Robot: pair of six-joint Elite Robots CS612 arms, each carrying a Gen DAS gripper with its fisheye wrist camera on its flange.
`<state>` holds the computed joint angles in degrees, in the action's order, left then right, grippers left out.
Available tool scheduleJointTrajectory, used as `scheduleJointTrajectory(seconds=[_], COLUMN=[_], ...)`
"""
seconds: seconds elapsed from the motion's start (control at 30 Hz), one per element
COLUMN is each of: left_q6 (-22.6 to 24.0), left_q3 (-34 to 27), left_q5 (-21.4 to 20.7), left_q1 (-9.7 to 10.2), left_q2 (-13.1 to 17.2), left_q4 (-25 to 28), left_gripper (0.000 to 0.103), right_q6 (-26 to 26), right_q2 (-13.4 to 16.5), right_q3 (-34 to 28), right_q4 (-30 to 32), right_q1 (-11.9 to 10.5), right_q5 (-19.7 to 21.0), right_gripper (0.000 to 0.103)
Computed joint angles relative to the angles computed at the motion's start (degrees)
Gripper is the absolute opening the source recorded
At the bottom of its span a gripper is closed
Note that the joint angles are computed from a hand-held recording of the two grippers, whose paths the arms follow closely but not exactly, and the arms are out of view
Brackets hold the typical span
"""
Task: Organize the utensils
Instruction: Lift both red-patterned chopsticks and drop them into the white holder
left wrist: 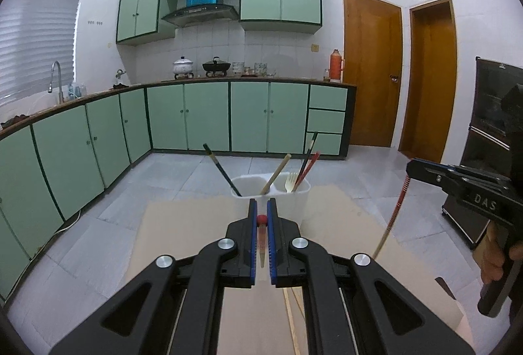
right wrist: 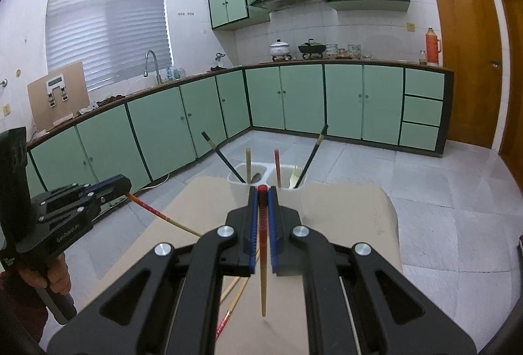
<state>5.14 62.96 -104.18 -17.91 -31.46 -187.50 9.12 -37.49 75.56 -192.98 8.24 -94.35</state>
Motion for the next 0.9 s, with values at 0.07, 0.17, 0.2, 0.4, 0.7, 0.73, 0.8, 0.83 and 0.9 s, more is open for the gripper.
scheduleJointTrajectory(seconds=[0.07,0.17,0.2,0.4,0.7,0.73,0.8,0.83,0.9], left_q6=[-0.2,-0.6,-0.7,-1.7,-1.5,-1.4,-1.2,-1.1,-0.7], left_q3=[-0.6,-1.4,-1.7,-5.0,-15.6,-17.2,-20.7,-22.1,-25.8], left_q5=[-0.4,-0.6,-0.5,-0.5,0.0,-0.1,-0.3,-0.3,-0.2], left_q1=[0.12,0.28,0.30,0.52,0.17,0.15,0.11,0.08,-0.01], left_q2=[0.1,0.0,0.0,0.7,4.6,5.3,6.8,7.5,9.4], left_q4=[0.2,-0.3,-0.6,-2.3,0.0,1.2,4.1,5.3,8.5], left_gripper=[0.005,0.005,0.005,0.005,0.005,0.005,0.005,0.005,0.005], right_q6=[0.0,0.3,0.3,-0.8,-5.6,-5.9,-6.0,-5.8,-5.6], right_q2=[0.0,0.2,0.3,1.4,6.5,7.1,8.9,9.5,11.4], right_q3=[-0.4,-1.5,-2.0,-6.2,-19.5,-20.8,-24.4,-25.7,-29.2], right_q4=[0.0,-0.3,-0.6,-1.2,0.7,1.0,2.4,2.9,4.9], right_q1=[-0.3,-0.8,-0.9,-1.7,-2.5,-2.6,-2.8,-3.0,-3.3], right_q5=[0.3,0.7,0.6,-0.1,-3.0,-3.0,-2.3,-1.9,-1.2], right_gripper=[0.005,0.005,0.005,0.005,0.005,0.005,0.005,0.005,0.005])
